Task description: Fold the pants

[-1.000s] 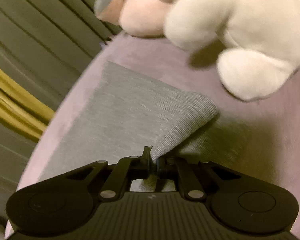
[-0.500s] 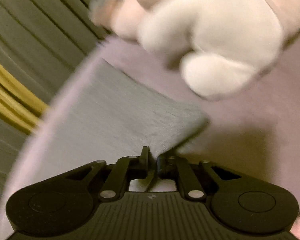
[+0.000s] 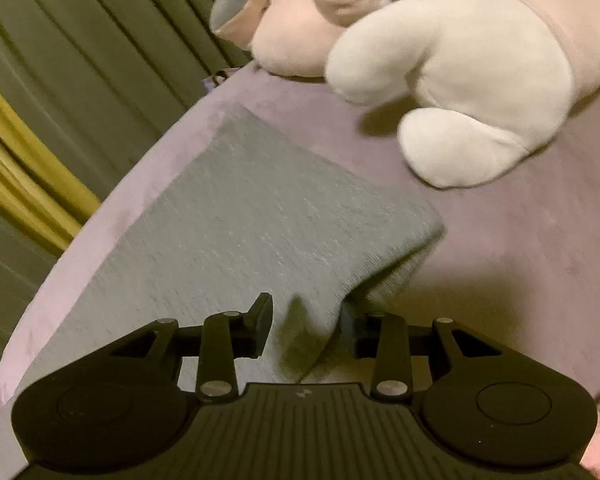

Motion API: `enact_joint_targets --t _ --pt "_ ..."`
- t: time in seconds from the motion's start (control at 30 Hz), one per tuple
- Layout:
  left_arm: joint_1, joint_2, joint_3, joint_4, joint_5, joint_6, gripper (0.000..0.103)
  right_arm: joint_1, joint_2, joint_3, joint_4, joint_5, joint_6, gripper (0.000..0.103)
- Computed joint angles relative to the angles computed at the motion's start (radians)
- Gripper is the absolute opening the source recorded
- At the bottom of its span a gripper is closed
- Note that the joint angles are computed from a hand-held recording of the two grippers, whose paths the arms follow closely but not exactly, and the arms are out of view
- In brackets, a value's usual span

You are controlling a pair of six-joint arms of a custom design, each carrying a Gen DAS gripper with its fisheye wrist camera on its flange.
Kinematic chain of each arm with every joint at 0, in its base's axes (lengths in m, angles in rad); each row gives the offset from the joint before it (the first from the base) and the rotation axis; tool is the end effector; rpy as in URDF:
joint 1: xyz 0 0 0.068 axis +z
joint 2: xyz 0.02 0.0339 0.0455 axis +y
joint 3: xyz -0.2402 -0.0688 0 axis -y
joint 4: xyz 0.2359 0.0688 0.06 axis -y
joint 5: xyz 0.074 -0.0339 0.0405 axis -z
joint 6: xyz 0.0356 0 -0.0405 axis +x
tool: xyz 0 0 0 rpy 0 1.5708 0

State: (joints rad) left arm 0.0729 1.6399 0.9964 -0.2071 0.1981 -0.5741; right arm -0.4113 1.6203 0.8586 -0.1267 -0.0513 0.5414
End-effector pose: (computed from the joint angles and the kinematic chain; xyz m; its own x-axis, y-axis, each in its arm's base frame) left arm 0.3328 0.0173 0.1777 -0.6610 -0.5821 -0.4735 -0.3584 0.7993 -0.4824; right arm 0.2877 -0.1235 0.1490 -0.4191 0.7443 -0.5200 0.6834 0.6357 0.3591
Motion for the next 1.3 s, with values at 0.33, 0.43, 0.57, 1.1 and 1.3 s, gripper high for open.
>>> enact_joint_targets --t 0.33,0.43,0.57,1.1,1.3 --pt "-0.103 0.041 -0.015 0.034 -0.114 0.057 0.086 0.169 -0.036 -0.034 0.146 -0.028 0.025 0.074" --pt "-0.108 0.052 -0.018 0.019 -0.125 -0.001 0.087 0.261 0.043 0.002 0.168 -0.152 -0.018 0.091" --pt "-0.086 0.067 -0.009 -0.004 -0.114 -0.042 0.087 0.374 0.215 0.115 0.119 -0.284 -0.046 0.096" --pt "-0.07 -0.055 -0.149 0.154 -0.019 -0.034 0.087 0.512 0.32 0.204 0.044 -0.085 -0.276 0.099" --pt "-0.078 -0.031 -0.11 0.137 -0.014 -0.052 0.095 0.502 0.321 0.195 0.053 -0.097 -0.29 0.099"
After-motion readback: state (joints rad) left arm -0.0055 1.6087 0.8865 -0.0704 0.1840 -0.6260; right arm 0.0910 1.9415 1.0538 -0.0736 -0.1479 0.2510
